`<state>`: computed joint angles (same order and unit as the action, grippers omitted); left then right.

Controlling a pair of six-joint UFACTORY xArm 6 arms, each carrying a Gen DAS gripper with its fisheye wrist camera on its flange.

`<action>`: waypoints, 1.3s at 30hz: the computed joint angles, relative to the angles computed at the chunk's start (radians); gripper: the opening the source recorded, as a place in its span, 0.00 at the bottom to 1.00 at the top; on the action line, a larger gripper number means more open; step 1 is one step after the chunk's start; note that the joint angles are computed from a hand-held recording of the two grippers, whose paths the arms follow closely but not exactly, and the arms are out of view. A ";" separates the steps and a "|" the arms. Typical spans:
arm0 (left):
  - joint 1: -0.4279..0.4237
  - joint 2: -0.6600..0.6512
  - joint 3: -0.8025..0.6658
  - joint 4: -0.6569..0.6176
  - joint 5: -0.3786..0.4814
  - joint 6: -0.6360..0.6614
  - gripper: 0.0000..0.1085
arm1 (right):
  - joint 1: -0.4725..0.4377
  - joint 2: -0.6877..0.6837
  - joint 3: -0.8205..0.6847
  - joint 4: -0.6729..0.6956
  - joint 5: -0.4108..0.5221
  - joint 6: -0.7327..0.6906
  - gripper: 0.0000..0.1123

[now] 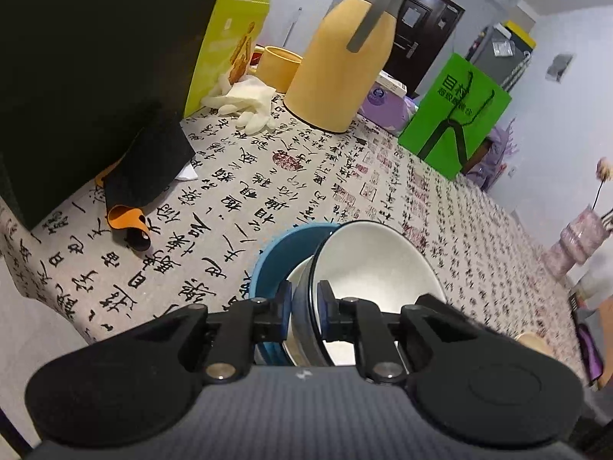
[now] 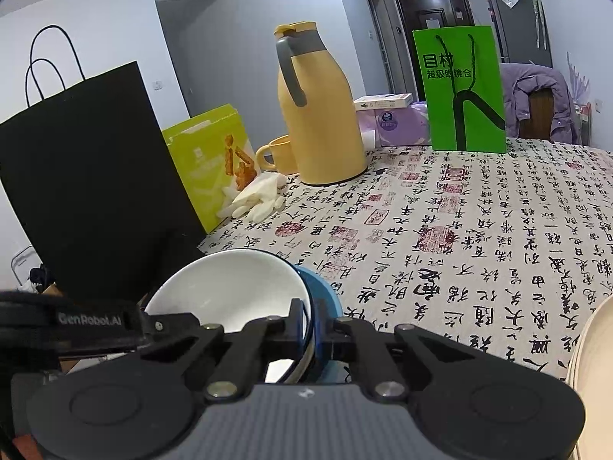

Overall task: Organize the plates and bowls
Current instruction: 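Lower the white bowl into the nested bowls with both grippers, then open the left gripper on the white bowl rim while the right gripper opens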

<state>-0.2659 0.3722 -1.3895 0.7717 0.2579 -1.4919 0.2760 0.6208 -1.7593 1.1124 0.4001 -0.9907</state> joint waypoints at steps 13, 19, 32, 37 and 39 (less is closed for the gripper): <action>-0.006 -0.003 -0.019 0.055 0.055 -0.054 0.12 | -0.003 0.022 -0.026 -0.047 0.003 0.039 0.05; -0.016 0.006 -0.032 0.048 0.067 -0.057 0.11 | -0.006 0.034 -0.050 -0.118 0.022 0.106 0.05; -0.061 -0.090 0.016 0.575 0.193 -0.460 0.82 | -0.086 -0.099 0.094 0.389 0.160 -0.390 0.72; -0.114 -0.146 0.077 0.850 0.291 -0.659 0.95 | -0.098 -0.201 0.231 0.609 0.113 -0.694 0.92; -0.134 -0.156 0.097 0.891 0.330 -0.691 0.95 | -0.109 -0.235 0.283 0.640 0.113 -0.740 0.92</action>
<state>-0.4000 0.2158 -1.2924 1.6631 0.5880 -2.1834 0.1665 0.3856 -1.4760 1.7524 0.5127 -1.7307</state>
